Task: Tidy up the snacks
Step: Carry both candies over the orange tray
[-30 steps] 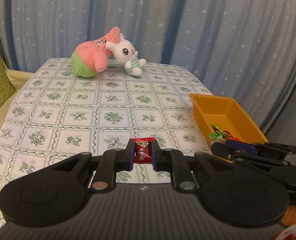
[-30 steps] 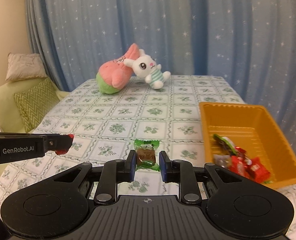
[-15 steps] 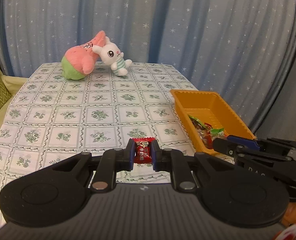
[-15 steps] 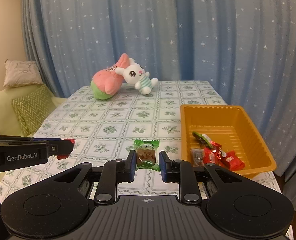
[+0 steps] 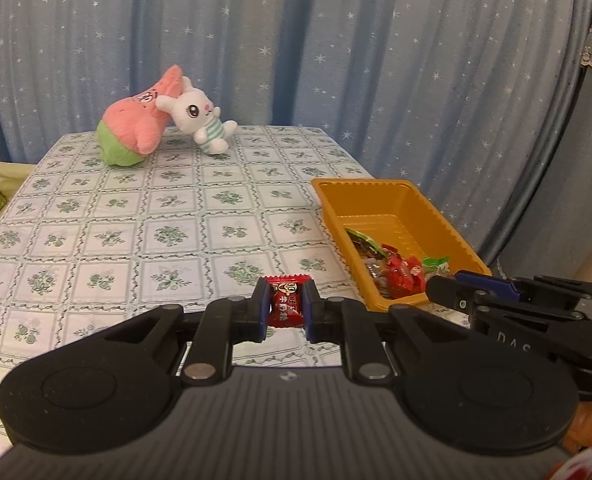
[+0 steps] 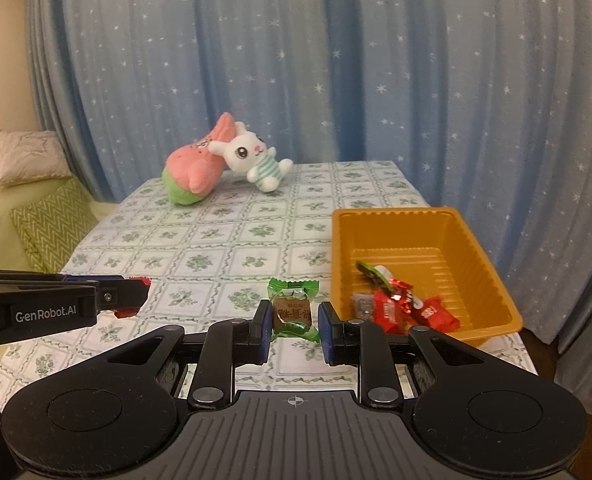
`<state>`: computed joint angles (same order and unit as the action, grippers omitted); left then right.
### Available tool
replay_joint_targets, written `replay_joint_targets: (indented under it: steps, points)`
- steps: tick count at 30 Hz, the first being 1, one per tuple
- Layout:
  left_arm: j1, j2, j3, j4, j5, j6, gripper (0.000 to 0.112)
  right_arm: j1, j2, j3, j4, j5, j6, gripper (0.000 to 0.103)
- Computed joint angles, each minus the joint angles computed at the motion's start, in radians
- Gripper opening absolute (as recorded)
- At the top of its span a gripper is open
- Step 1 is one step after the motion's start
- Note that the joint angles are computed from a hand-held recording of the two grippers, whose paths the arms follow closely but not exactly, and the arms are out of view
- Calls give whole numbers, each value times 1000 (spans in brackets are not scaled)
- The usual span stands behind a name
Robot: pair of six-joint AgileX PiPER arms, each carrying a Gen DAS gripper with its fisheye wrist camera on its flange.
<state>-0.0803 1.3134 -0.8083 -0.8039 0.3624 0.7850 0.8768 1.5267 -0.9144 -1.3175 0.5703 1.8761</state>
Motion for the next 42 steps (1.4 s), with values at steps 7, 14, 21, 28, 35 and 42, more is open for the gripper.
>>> replay_joint_targets:
  steps: [7,14,21,28,35,42]
  points:
    - [-75,26,-21,37,-20,-58,15,-46,-44,42,26,0,-13,25]
    - [-153,69,-51,77,-44,-117,15,-85,-86,98,24,-1,7,25]
    - [-231,127,-97,145,-69,-204,15,-142,-117,149,4,-23,38,25]
    - [-284,192,-156,174,-82,-252,15,-221,-141,182,-14,-62,42,25]
    - [-318,276,-238,174,-85,-272,15,-314,-136,185,-40,-121,23,25]
    - [-339,362,-331,191,-72,-300,15,-411,-101,162,-71,-197,-7,25]
